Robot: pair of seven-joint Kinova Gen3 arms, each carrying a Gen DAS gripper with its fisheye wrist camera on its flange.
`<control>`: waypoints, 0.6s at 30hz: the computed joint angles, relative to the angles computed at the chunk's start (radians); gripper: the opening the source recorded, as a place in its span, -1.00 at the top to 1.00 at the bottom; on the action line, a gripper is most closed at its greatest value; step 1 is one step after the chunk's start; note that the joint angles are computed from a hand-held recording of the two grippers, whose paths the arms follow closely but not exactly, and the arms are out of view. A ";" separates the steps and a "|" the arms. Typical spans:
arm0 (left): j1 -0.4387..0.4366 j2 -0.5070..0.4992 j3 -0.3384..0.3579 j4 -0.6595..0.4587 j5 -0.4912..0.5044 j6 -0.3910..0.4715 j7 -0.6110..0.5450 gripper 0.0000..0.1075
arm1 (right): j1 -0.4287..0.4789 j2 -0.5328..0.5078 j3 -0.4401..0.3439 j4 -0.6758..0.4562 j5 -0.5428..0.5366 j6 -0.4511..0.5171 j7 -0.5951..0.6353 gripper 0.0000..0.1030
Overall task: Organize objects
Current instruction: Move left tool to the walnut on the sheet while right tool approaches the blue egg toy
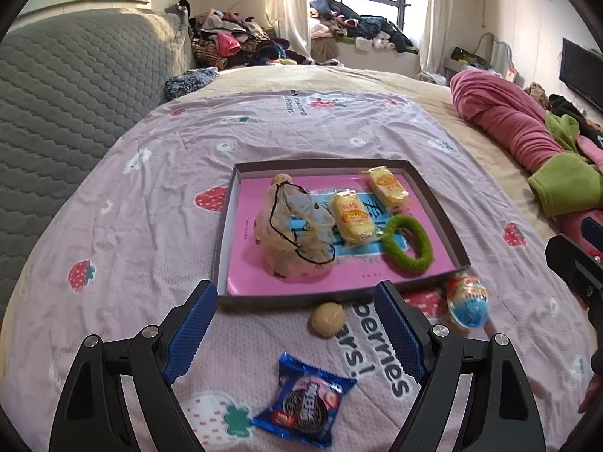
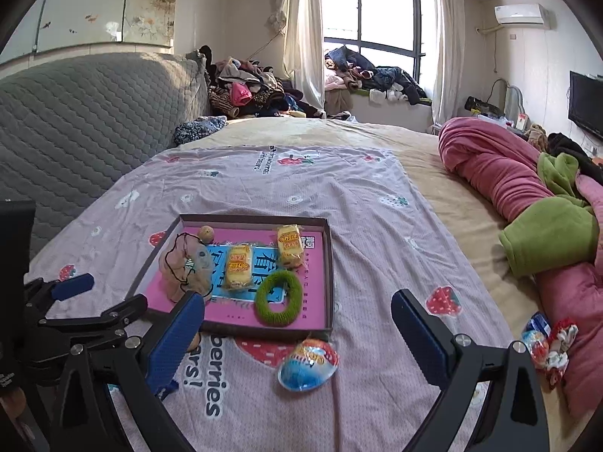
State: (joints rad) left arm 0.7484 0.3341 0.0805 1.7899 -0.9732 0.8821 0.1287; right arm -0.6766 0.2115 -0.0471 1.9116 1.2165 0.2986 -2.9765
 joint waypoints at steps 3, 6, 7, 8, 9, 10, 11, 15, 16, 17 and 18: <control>0.024 -0.007 0.011 -0.011 0.003 0.040 0.002 -0.60 | 0.003 -0.023 -0.008 0.021 -0.017 0.006 0.016 -0.95; 0.035 -0.016 0.022 -0.018 0.004 0.061 0.006 -0.60 | 0.007 -0.043 -0.019 0.039 -0.011 0.016 0.006 -0.95; 0.037 -0.018 0.025 -0.020 0.004 0.066 0.005 -0.60 | 0.011 -0.050 -0.024 0.045 -0.011 0.018 0.001 -0.95; 0.040 -0.019 0.029 -0.023 0.004 0.074 0.004 -0.60 | 0.014 -0.054 -0.030 0.050 -0.010 0.020 -0.002 -0.95; 0.046 -0.019 0.032 -0.025 0.001 0.083 0.007 -0.60 | 0.019 -0.059 -0.036 0.057 -0.007 0.019 -0.005 -0.95; 0.048 -0.019 0.036 -0.027 0.003 0.088 0.005 -0.60 | 0.021 -0.065 -0.040 0.065 0.003 0.021 -0.016 -0.95; 0.050 -0.017 0.038 -0.028 0.003 0.091 0.006 -0.60 | 0.025 -0.068 -0.047 0.069 0.002 0.026 -0.015 -0.95; 0.053 -0.011 0.042 -0.023 0.008 0.086 0.014 -0.60 | 0.042 -0.071 -0.066 0.077 -0.012 0.038 0.000 -0.95; 0.052 -0.008 0.042 -0.021 0.011 0.082 0.014 -0.60 | 0.045 -0.068 -0.069 0.078 -0.015 0.037 0.004 -0.95; 0.050 -0.005 0.042 -0.019 0.017 0.076 0.010 -0.60 | 0.047 -0.065 -0.069 0.080 -0.017 0.034 0.006 -0.95; 0.048 -0.002 0.041 -0.016 0.019 0.069 0.008 -0.60 | 0.051 -0.059 -0.070 0.079 -0.026 0.031 0.017 -0.95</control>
State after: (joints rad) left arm 0.7963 0.3325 0.1215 1.7739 -0.9537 0.9510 0.1364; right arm -0.6257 0.1520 -0.1166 1.9910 1.1901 0.3296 -2.9598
